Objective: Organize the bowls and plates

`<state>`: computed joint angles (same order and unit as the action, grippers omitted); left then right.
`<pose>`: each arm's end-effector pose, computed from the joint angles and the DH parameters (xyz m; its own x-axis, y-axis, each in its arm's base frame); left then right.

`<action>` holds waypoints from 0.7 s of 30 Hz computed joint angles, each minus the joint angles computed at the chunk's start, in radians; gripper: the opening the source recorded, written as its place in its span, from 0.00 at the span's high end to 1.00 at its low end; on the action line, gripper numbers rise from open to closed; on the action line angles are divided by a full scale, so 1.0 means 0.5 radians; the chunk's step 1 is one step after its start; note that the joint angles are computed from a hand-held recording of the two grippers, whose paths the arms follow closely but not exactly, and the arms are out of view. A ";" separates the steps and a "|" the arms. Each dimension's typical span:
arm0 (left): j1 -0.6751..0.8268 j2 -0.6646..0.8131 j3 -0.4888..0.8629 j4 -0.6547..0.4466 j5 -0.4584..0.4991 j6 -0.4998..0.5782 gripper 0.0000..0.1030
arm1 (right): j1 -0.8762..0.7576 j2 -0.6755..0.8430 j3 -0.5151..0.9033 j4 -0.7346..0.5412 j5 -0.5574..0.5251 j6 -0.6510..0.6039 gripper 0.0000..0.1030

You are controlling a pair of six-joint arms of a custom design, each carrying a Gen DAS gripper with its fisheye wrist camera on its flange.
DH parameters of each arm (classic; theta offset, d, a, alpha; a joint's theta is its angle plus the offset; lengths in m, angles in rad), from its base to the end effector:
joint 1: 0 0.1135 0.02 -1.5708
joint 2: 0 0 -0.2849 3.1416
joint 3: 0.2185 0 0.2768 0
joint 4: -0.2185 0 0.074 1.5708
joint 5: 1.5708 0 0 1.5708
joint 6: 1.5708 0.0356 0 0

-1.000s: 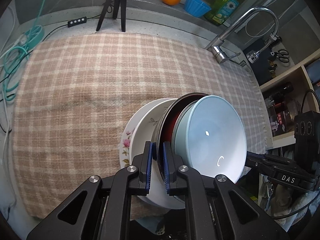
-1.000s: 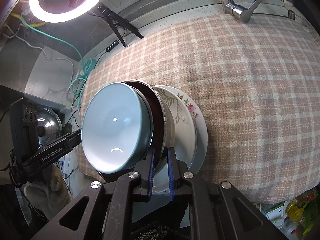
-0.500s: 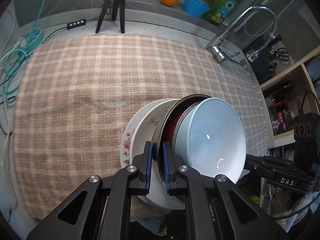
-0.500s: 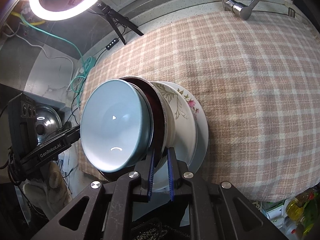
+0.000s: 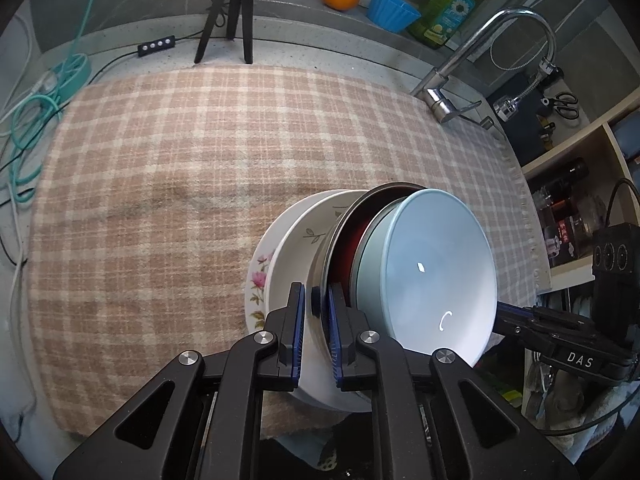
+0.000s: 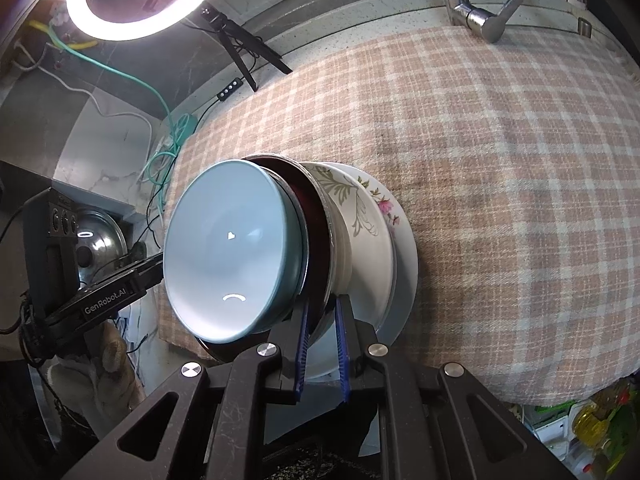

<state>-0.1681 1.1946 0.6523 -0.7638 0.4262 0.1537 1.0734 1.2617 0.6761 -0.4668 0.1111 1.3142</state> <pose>0.2002 -0.0489 0.1877 -0.9007 0.2943 -0.3196 0.4016 0.8445 -0.3543 0.1208 0.2142 0.1905 -0.9246 0.3117 -0.2189 0.1859 0.8710 0.4548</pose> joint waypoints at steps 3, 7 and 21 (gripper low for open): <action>0.019 -0.017 0.001 -0.016 0.014 -0.004 0.90 | 0.040 -0.012 0.032 -0.074 0.065 0.007 0.88; 0.042 -0.059 -0.006 -0.034 0.017 -0.004 0.88 | 0.069 -0.051 0.033 -0.135 0.118 0.030 0.88; 0.063 -0.368 -0.055 -0.089 -0.101 -0.034 0.84 | 0.264 -0.106 0.115 -0.489 0.506 0.165 0.86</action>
